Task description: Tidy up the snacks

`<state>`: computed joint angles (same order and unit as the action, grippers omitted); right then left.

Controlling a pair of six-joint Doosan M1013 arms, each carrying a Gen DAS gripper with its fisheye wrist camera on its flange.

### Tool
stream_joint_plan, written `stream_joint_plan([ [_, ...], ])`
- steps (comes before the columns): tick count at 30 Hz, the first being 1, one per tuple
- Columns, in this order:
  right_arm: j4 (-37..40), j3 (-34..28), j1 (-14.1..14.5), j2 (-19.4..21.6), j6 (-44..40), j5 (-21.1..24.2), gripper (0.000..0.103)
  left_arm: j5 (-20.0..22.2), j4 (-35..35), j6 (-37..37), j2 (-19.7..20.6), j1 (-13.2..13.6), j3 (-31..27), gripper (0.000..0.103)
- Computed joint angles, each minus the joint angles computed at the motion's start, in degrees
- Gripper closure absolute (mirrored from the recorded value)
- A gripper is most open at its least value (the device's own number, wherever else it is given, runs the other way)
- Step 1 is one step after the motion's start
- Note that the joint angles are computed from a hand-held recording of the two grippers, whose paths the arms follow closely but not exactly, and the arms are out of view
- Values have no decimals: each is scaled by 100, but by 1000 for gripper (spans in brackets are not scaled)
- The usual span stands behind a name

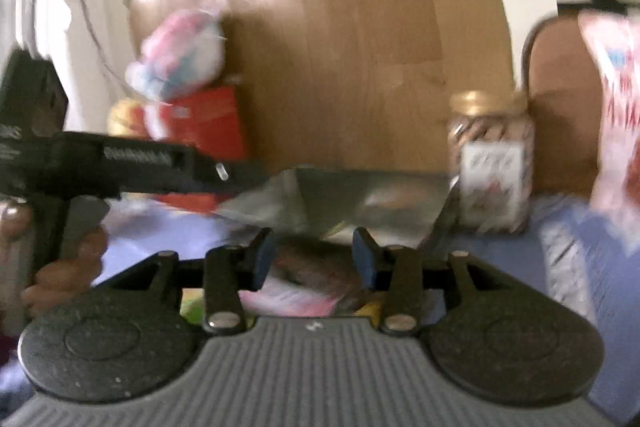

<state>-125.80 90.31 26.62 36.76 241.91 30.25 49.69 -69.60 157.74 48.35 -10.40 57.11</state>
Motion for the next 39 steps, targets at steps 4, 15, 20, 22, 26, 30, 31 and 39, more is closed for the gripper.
stream_joint_plan([
  [4, -1736, 294, 69, -39, 2085, -330, 58, -54, -231, 298, -261, 266, 568, 48],
  [15, -1413, -606, 109, 477, 1509, -1511, 82, 539, 915, -1700, -129, 528, 699, 61],
  [20, -1410, -285, 260, 299, 1428, -1378, 88, 973, 685, -1549, -114, 592, 809, 76],
  [22, -2012, -19, 321, 172, 1921, -1248, 88, 1013, 612, -1236, -234, 600, 991, 76],
  [26, -2359, 517, 456, -52, 2298, -866, 88, 1353, 434, -575, -412, 579, 1296, 76],
  [30, -866, 747, 585, -187, 1084, -751, 81, 1387, 461, -108, -545, 500, 1452, 76],
  [31, -494, 766, 604, -215, 726, -739, 78, 1307, 438, -32, -574, 493, 1480, 74],
  [39, 891, 781, 708, -247, -1008, -471, 52, 1337, 624, -26, -623, 481, 1498, 71],
])
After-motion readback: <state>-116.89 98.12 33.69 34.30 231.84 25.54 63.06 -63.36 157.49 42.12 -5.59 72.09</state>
